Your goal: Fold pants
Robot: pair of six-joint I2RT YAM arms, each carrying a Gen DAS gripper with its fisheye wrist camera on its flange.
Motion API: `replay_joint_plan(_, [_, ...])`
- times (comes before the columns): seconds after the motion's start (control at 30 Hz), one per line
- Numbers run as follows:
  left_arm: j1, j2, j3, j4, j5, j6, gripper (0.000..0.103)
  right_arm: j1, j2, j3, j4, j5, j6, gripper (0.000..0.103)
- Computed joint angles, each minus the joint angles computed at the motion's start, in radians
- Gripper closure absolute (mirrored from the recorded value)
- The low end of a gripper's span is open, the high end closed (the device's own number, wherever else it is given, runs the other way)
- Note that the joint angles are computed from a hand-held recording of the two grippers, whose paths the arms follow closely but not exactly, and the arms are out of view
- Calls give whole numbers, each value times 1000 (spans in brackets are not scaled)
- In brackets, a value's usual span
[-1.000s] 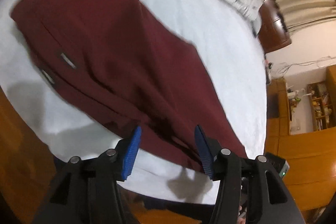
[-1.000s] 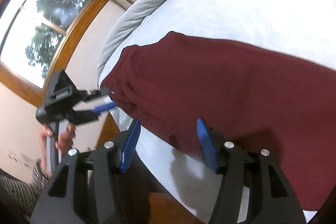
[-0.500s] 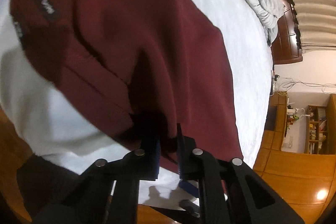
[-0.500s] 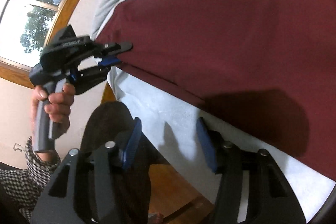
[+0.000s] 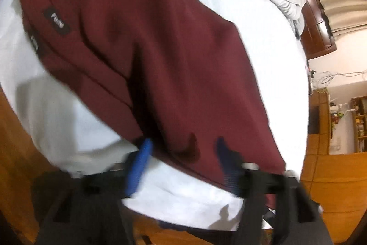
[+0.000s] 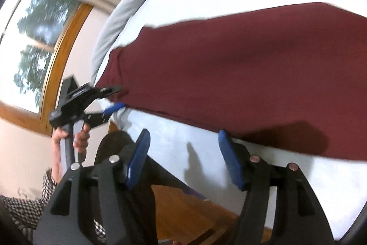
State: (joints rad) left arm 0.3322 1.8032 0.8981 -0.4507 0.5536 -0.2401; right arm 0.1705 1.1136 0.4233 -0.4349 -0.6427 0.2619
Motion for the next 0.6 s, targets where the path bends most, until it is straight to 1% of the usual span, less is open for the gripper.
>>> replay_joint_plan(0.03, [-6, -29, -18, -17, -20, 13, 32, -79, -46, -9, -69, -20, -44, 40])
replay_joint_plan(0.1, [-45, -88, -68, -2, -35, -3, 33, -250, -90, -11, -197, -73, -158, 40])
replay_joint_plan(0.13, [-64, -112, -90, 6, -40, -15, 34, -324, -95, -12, -243, -95, -213, 40])
replay_joint_plan(0.17, [-109, -149, -120, 24, -48, -39, 34, -369, -99, -14, -265, -103, -232, 40])
replay_joint_plan(0.2, [-146, -165, -134, 41, -49, -54, 35, -441, -91, -12, -302, -108, -286, 39])
replay_joint_plan(0.3, [-306, -213, -158, 105, -74, -114, 35, -528, -38, -12, -301, -102, -314, 39])
replay_joint_plan(0.37, [-411, -186, -131, 153, -48, -159, 35, -560, -7, -20, -274, -110, -308, 38])
replay_joint_plan(0.4, [-454, -169, -118, 182, -52, -191, 35, -571, 3, -26, -260, -108, -296, 36])
replay_joint_plan(0.43, [-481, -148, -104, 201, -61, -200, 35, -584, 10, -32, -239, -107, -273, 34])
replay_joint_plan(0.53, [-541, -36, -30, 200, -100, -168, 35, -654, 79, -48, -179, -149, -236, 34])
replay_joint_plan(0.6, [-558, 64, 26, 169, -131, -150, 35, -742, 152, -47, -166, -201, -259, 34])
